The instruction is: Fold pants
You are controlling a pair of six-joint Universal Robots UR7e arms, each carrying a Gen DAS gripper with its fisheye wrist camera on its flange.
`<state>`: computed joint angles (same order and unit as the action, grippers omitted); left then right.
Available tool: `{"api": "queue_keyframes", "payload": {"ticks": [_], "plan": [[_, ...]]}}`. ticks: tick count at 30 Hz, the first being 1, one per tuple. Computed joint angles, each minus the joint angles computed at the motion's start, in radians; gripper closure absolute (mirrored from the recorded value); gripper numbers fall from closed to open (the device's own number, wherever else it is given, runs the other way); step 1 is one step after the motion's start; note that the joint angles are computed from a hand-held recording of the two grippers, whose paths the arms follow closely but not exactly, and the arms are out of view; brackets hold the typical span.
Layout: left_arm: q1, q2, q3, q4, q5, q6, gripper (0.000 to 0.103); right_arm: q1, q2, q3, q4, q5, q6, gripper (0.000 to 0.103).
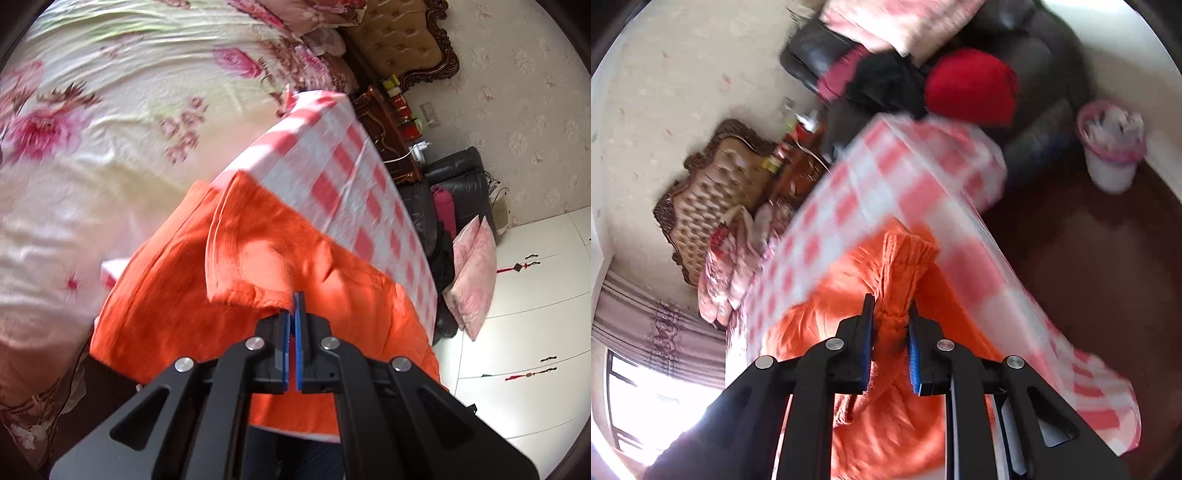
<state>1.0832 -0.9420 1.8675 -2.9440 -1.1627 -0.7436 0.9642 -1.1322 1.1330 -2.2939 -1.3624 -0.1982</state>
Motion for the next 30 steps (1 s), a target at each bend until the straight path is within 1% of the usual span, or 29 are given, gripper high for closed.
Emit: {"api": "queue_keyframes", "payload": {"ticks": [2, 3, 5, 7, 10, 11, 12, 13, 15, 16, 18, 21, 23, 24, 25, 26, 27, 28, 29, 30], "plan": [[0.013, 0.007, 0.016, 0.004, -0.011, -0.010, 0.102, -0.009, 0.016, -0.007, 0.036, -0.073, 0.010, 0.086], [0.018, 0.008, 0.021, 0.007, -0.014, -0.016, 0.102, -0.015, 0.020, -0.011, 0.044, -0.072, 0.021, 0.086], [0.012, -0.009, 0.039, -0.025, -0.016, -0.008, 0.102, -0.029, 0.005, 0.015, 0.030, -0.040, 0.030, 0.086], [-0.013, -0.038, 0.070, -0.072, -0.013, 0.006, 0.102, -0.036, -0.037, 0.053, 0.022, 0.033, 0.032, 0.086], [-0.062, -0.101, 0.147, -0.122, 0.032, 0.011, 0.102, -0.038, -0.097, 0.109, 0.013, 0.083, 0.018, 0.086], [-0.068, -0.113, 0.169, -0.131, 0.039, 0.004, 0.102, -0.033, -0.104, 0.114, 0.016, 0.064, 0.003, 0.086], [-0.063, -0.121, 0.191, -0.129, 0.038, -0.011, 0.102, -0.025, -0.108, 0.123, 0.013, 0.022, -0.016, 0.086], [-0.051, -0.124, 0.210, -0.125, 0.032, -0.037, 0.102, -0.019, -0.107, 0.131, 0.018, -0.036, -0.035, 0.086], [-0.020, -0.122, 0.255, -0.150, 0.011, -0.071, 0.102, -0.023, -0.096, 0.135, 0.046, -0.084, -0.039, 0.086], [-0.009, -0.116, 0.268, -0.160, 0.004, -0.081, 0.102, -0.027, -0.098, 0.155, 0.034, -0.110, -0.062, 0.086], [0.011, -0.101, 0.287, -0.181, -0.007, -0.094, 0.102, -0.027, -0.101, 0.175, 0.012, -0.134, -0.089, 0.086], [0.016, -0.099, 0.298, -0.222, -0.017, -0.086, 0.102, -0.017, -0.120, 0.197, -0.007, -0.153, -0.115, 0.086], [-0.001, -0.110, 0.309, -0.258, -0.001, -0.061, 0.102, -0.006, -0.151, 0.233, -0.039, -0.147, -0.141, 0.086], [-0.015, -0.115, 0.310, -0.259, 0.024, -0.048, 0.102, -0.002, -0.165, 0.249, -0.054, -0.143, -0.154, 0.086], [-0.021, -0.114, 0.303, -0.241, 0.044, -0.041, 0.102, 0.002, -0.174, 0.266, -0.074, -0.154, -0.170, 0.086], [-0.022, -0.111, 0.295, -0.218, 0.051, -0.041, 0.102, 0.005, -0.169, 0.270, -0.086, -0.184, -0.183, 0.086], [-0.007, -0.101, 0.285, -0.188, 0.039, -0.056, 0.102, 0.004, -0.159, 0.263, -0.087, -0.205, -0.187, 0.086], [0.006, -0.094, 0.284, -0.182, 0.026, -0.071, 0.102, 0.003, -0.141, 0.250, -0.081, -0.240, -0.175, 0.086], [0.008, -0.089, 0.287, -0.192, 0.028, -0.065, 0.102, -0.001, -0.130, 0.242, -0.076, -0.253, -0.170, 0.086], [0.002, -0.085, 0.294, -0.203, 0.049, -0.048, 0.102, -0.005, -0.129, 0.247, -0.088, -0.253, -0.177, 0.086]]}}
